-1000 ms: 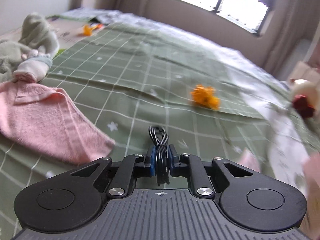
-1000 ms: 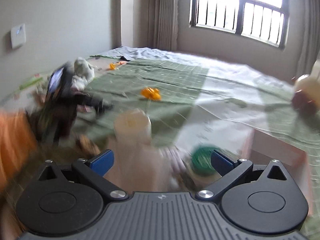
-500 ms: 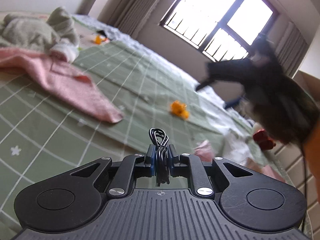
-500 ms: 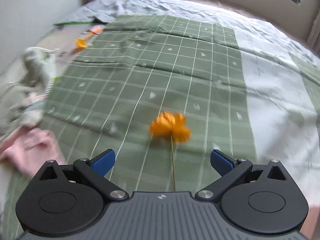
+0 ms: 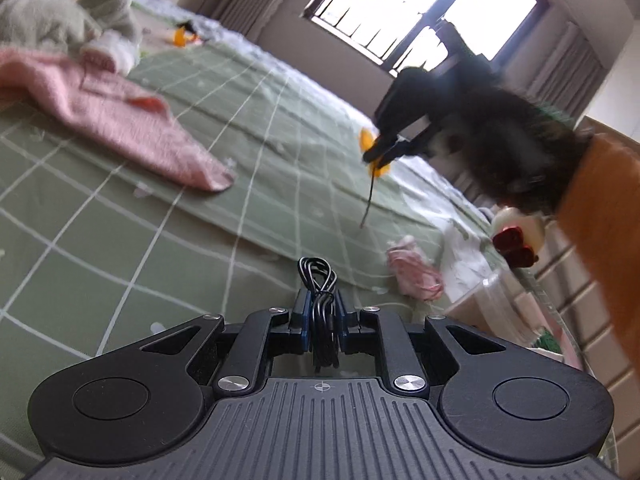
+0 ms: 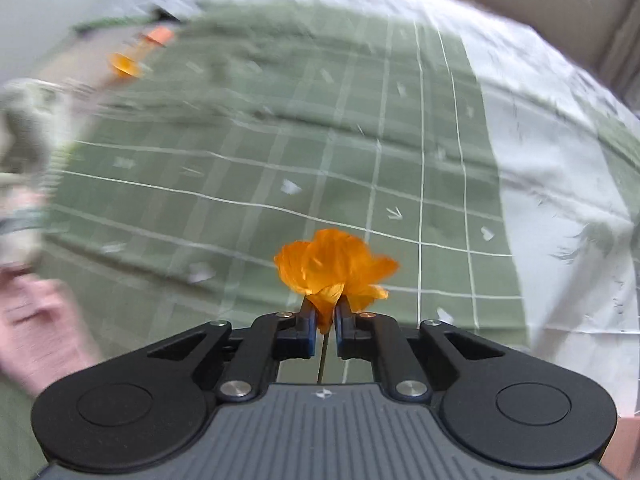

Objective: Organize soft objects
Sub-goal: 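Grasp the orange flower with the right tool while the left tool holds the cable, then drop the flower into the pink box with the right tool while the left drops the cable there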

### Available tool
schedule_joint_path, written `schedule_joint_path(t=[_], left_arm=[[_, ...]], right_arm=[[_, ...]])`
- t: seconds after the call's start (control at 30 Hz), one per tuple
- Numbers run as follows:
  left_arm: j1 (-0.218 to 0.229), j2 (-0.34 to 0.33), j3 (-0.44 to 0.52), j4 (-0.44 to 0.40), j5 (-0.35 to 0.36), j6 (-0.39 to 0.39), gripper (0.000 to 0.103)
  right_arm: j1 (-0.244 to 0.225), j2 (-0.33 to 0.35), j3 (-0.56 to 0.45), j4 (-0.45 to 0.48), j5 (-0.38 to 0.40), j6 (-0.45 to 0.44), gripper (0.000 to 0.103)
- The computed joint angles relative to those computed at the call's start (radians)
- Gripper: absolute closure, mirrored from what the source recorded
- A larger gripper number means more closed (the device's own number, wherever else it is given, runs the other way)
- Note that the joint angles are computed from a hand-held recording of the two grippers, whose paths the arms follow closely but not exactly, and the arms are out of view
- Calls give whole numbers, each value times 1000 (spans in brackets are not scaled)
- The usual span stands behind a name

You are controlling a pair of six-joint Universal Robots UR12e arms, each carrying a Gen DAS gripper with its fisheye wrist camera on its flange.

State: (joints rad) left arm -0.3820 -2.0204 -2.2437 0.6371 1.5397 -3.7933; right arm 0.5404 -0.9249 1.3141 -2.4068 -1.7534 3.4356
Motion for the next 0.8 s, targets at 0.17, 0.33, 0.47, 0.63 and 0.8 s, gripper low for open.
schedule_joint_path(t=[0.17, 0.33, 0.47, 0.63, 0.8], left_arm=[[-44, 43, 13, -10, 102, 36, 87], [-116, 109, 69, -77, 166, 108, 87], [-191, 120, 166, -178, 175, 213, 87], [-281, 67, 328, -329, 118, 326, 87], [-333, -27, 507, -493, 15, 391, 87]], right_arm=[[19, -205, 196, -170, 81, -104, 94], [3, -401, 381, -270, 96, -154, 94], [-46, -540, 529, -353, 82, -171, 94], [-155, -679, 699, -406, 67, -166, 94], [-294, -728, 827, -414, 108, -112, 94]])
